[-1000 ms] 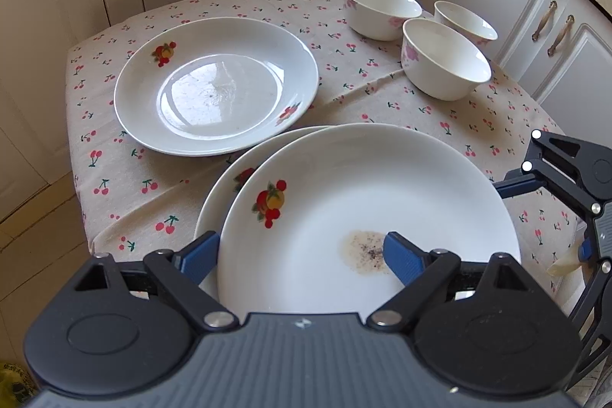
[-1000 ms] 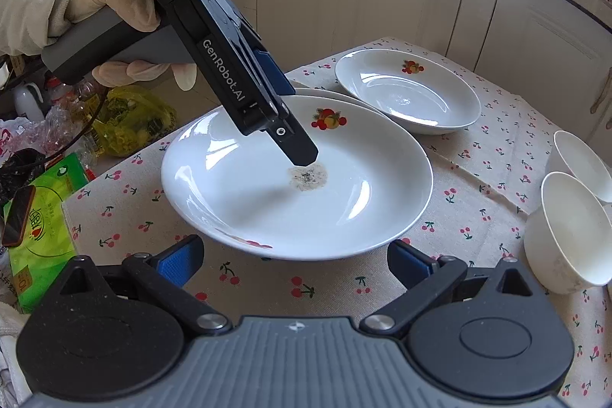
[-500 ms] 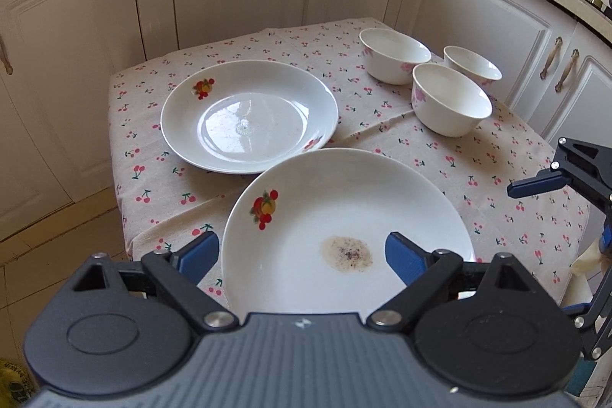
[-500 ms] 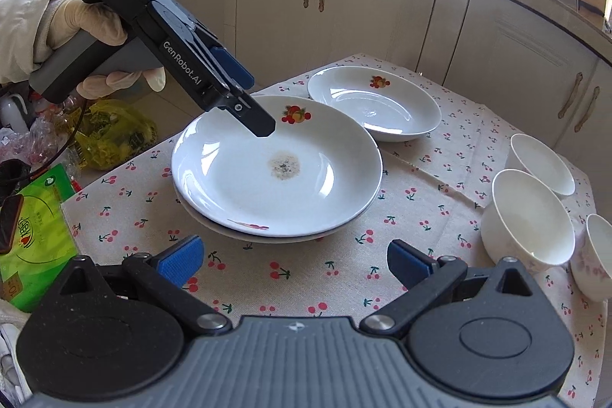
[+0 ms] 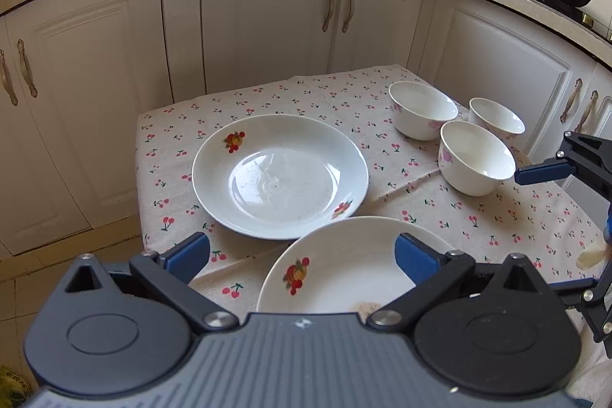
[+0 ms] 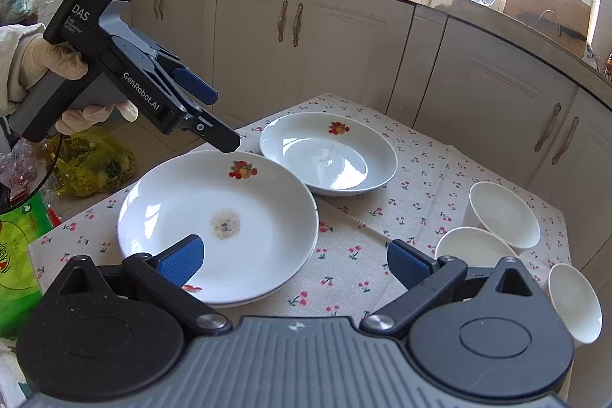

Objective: Organize plates and bowls
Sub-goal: 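Move the left gripper to another fruit-print plate and grasp its rim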

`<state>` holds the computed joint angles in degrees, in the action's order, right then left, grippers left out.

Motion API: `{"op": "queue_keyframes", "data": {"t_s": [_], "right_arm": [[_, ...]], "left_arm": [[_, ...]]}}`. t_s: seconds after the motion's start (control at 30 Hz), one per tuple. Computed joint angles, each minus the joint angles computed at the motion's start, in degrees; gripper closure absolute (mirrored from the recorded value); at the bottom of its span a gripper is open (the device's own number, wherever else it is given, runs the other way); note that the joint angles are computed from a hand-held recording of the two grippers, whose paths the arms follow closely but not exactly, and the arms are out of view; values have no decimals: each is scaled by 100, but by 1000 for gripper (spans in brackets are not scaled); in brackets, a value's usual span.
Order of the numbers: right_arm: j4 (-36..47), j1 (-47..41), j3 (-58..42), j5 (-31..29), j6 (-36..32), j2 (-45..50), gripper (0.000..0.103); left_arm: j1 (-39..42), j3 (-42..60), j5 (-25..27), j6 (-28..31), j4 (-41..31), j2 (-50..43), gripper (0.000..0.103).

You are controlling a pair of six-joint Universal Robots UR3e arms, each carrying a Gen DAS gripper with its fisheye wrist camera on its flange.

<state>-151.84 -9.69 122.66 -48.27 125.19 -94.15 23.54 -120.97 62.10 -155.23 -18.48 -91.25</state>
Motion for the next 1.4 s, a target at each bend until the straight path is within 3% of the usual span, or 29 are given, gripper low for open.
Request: {"op": "queue_keyframes", "data": {"t_s": [0.17,0.47,0.73,1.13,1.4], "right_arm": [[-221,218,-850,-98,177,877,0],[-117,545,-2405,-402,228,2204,0],[450,840,-3886,-799,-31,3246,0],[2589,1224,-6669,-1245,-596,4859,0],[4817,1443,-9570,-1343,-826,6253,0]], "left_arm": [[-51,590,-32,-69,-126,-541,1],[-239,1578,246,-428,519,-1683,1],[-352,2545,405,-393,242,-2585,1],[-326,3647,357,-397,-437,-3443,1],[-349,4186,226,-211,-1074,-3743,2]]}}
